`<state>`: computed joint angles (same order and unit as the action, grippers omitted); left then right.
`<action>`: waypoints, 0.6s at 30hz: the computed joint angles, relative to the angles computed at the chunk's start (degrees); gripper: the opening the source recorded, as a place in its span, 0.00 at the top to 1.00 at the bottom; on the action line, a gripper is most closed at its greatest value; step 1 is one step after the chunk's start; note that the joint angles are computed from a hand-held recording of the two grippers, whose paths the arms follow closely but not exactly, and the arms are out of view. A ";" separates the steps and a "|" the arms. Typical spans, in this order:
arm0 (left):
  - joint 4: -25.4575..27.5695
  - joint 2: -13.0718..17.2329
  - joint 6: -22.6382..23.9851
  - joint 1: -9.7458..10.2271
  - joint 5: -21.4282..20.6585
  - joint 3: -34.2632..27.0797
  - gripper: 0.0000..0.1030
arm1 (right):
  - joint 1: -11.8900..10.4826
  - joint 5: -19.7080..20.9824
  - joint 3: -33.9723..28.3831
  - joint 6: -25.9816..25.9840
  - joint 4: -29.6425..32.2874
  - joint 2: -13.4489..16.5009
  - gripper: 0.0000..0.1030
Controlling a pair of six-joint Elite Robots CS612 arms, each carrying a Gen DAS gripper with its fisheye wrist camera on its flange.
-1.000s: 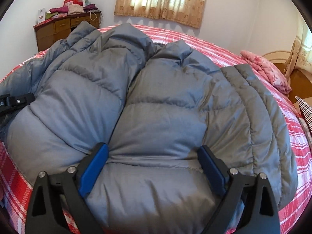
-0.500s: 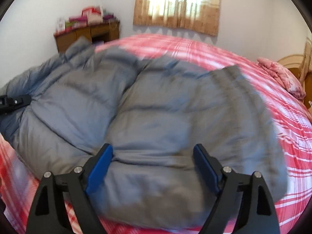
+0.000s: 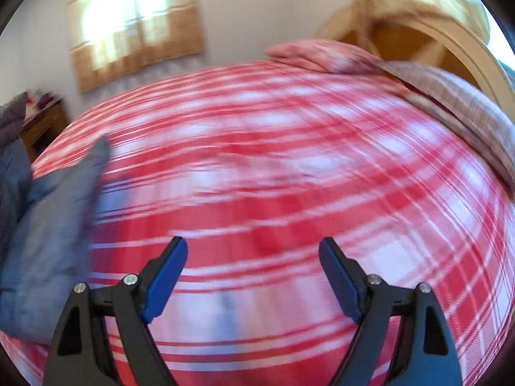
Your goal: Fold large clothes
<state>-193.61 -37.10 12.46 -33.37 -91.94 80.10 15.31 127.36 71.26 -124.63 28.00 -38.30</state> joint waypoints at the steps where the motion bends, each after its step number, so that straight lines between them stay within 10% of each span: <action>1: 0.45 0.78 3.67 -1.46 1.11 -0.20 0.93 | -0.46 -0.40 2.27 1.87 -1.04 -0.83 0.17; 12: -2.02 5.31 19.92 -7.06 9.15 1.33 0.84 | -0.71 -2.35 6.12 2.09 -4.48 -2.47 0.16; 18: -9.16 1.77 21.20 -6.95 4.44 6.64 0.34 | -1.40 -3.27 7.34 1.64 -6.15 -2.76 0.16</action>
